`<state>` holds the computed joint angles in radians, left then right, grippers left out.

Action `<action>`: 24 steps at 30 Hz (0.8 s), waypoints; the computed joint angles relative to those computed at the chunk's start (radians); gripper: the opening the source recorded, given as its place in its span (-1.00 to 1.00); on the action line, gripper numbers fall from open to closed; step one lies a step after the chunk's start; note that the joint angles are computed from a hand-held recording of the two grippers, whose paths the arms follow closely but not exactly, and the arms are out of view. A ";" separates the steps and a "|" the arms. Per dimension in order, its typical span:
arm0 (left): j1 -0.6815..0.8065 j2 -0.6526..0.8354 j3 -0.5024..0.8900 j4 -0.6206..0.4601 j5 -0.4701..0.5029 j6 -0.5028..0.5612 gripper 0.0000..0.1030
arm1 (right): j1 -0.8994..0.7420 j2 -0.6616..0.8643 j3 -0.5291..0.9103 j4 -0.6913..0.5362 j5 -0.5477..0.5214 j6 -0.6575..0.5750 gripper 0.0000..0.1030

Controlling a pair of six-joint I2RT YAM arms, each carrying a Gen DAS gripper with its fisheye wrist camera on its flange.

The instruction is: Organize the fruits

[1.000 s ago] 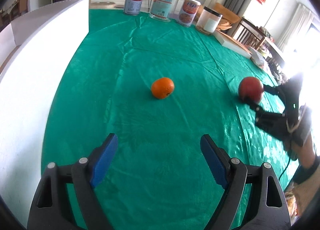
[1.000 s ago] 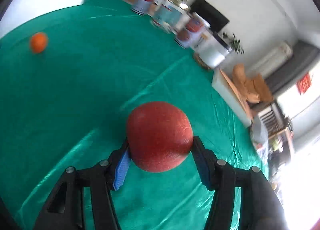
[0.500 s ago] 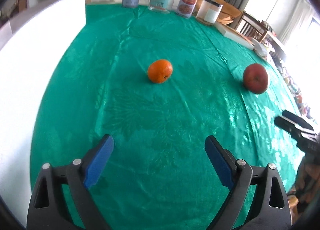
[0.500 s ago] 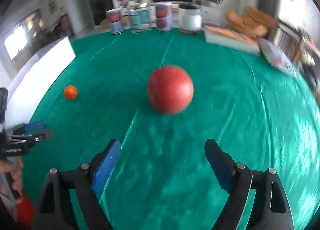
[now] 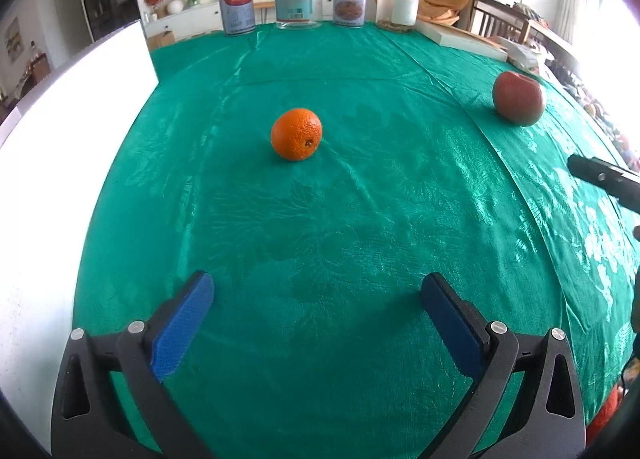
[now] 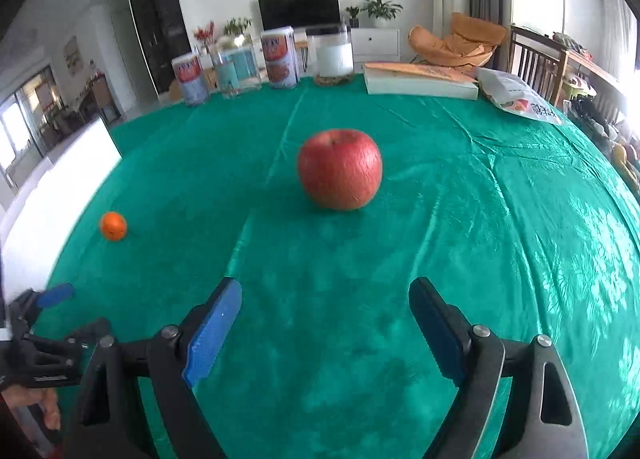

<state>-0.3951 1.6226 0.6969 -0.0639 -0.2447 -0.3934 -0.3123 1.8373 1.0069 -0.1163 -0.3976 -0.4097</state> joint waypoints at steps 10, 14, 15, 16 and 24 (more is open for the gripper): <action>-0.002 0.008 0.013 -0.009 -0.003 0.003 0.99 | 0.017 0.022 -0.051 0.044 0.102 0.003 0.84; -0.002 0.008 0.012 -0.009 -0.004 0.003 0.99 | 0.037 0.041 -0.026 0.021 0.151 0.000 1.00; -0.002 0.008 0.012 -0.009 -0.004 0.003 0.99 | 0.039 0.039 -0.024 0.017 0.152 0.002 1.00; -0.003 0.008 0.012 -0.009 -0.004 0.002 0.99 | 0.038 0.036 -0.026 0.017 0.151 0.001 1.00; -0.002 0.007 0.011 -0.008 -0.004 0.004 0.99 | 0.040 0.037 -0.027 0.018 0.150 0.002 1.00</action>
